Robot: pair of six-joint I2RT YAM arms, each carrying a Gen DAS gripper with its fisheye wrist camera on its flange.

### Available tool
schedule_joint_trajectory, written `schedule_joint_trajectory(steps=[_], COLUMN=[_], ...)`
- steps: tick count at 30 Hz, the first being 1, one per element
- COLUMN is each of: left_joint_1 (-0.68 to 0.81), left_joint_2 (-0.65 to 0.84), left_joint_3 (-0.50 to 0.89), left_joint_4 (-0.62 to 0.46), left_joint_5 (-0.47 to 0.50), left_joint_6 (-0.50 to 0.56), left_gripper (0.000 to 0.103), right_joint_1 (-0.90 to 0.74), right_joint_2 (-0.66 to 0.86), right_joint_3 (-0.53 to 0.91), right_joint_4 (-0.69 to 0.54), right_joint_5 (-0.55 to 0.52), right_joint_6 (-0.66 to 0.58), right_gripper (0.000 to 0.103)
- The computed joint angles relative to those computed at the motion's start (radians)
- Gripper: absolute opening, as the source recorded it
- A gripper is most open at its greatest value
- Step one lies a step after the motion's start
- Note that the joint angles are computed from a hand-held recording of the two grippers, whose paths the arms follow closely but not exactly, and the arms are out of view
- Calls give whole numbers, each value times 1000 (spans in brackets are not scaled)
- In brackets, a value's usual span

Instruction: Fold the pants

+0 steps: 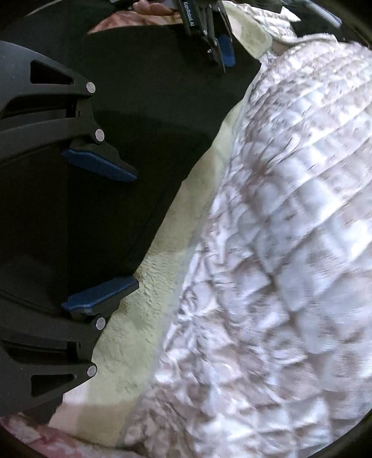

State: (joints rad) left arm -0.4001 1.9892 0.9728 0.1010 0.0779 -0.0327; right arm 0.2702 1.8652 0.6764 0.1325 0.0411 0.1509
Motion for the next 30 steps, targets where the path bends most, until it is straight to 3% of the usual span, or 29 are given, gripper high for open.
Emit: schedule_joint_trajectory(steps=[2,3,4,6,8,9,12,18,21,22,25,27,30], left_joint_1=[-4,-5,-9,-15,-36,-55,-92,-42,-29,-28,-1,-23,-64], left_joint_2=[29,33,37,42,33,34,-6,-354,-628,-728,-1019,-1195,-1426], left_joint_3=[-2,-6,-6,6,9,17,11,-230,-399,-451,-578,-650,-759], left_joint_4=[40,56,59,50,41,33,1,1,-49,-88,-253,-384,-583], left_joint_5=[-4,-6,-13,-10,-19,-38,-100,-11,27,34,83,81,60], left_joint_6=[-1,2,4,8,27,38,32,-8,-18,-19,-16,-39,-85], left_gripper=[66,66,66,52,19,7,4,4,4,4,4,4,4], right_joint_1=[4,11,16,19,32,53,91,360,708,833,1209,1367,1501], right_joint_2=[-4,-8,-16,-41,-68,-107,-269,-785,-959,-956,-863,-760,-579], right_joint_3=[-6,-4,-4,3,8,-6,-65,-200,-215,-208,-200,-223,-282], right_joint_4=[4,-5,-12,-46,-76,-94,-142,-436,-677,-745,-899,-873,-680], right_joint_5=[9,27,45,54,72,98,118,287,473,555,633,613,519], right_joint_6=[-2,1,4,12,10,16,50,261,571,714,1188,1420,1650], right_gripper=[69,57,35,12,8,8,7,7,7,7,7,7,7])
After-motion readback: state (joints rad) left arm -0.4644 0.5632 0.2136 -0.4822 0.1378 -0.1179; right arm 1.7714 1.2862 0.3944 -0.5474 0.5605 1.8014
